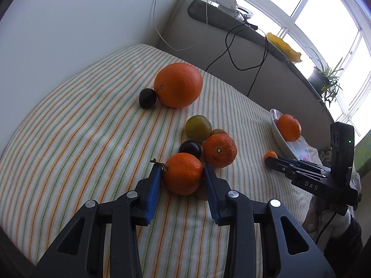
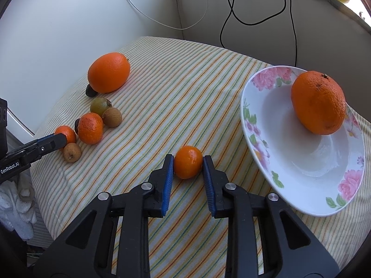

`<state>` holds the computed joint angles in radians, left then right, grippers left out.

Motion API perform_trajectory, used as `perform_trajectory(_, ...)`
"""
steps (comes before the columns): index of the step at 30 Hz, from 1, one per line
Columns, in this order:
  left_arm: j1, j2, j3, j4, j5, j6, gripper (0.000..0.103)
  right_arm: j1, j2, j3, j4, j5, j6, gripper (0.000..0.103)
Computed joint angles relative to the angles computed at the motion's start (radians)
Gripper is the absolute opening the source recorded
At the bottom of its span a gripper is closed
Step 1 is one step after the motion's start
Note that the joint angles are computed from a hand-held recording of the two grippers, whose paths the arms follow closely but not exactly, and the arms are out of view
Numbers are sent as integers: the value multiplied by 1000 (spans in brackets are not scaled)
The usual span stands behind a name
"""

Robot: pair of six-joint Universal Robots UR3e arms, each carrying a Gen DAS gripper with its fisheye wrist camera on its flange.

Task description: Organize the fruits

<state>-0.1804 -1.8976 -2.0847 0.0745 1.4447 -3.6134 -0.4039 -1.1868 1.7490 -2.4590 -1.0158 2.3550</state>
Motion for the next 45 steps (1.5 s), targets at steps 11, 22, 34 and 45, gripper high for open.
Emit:
perform_trajectory(11, -9, 46, -20, 11, 37, 9, 35, -29, -31, 8, 42, 41, -16, 26)
perform_trajectory(22, -72, 40, 73, -25, 55, 24, 34, -107, -148, 44, 169, 132, -93, 26)
perform_trajectory(34, -153, -73, 298, -97, 53, 51, 35, -216, -213, 49, 251, 194, -149, 26)
perform_trajectory(45, -224, -206, 530, -184, 36, 70, 35, -296, -156, -30, 277, 206, -153, 26)
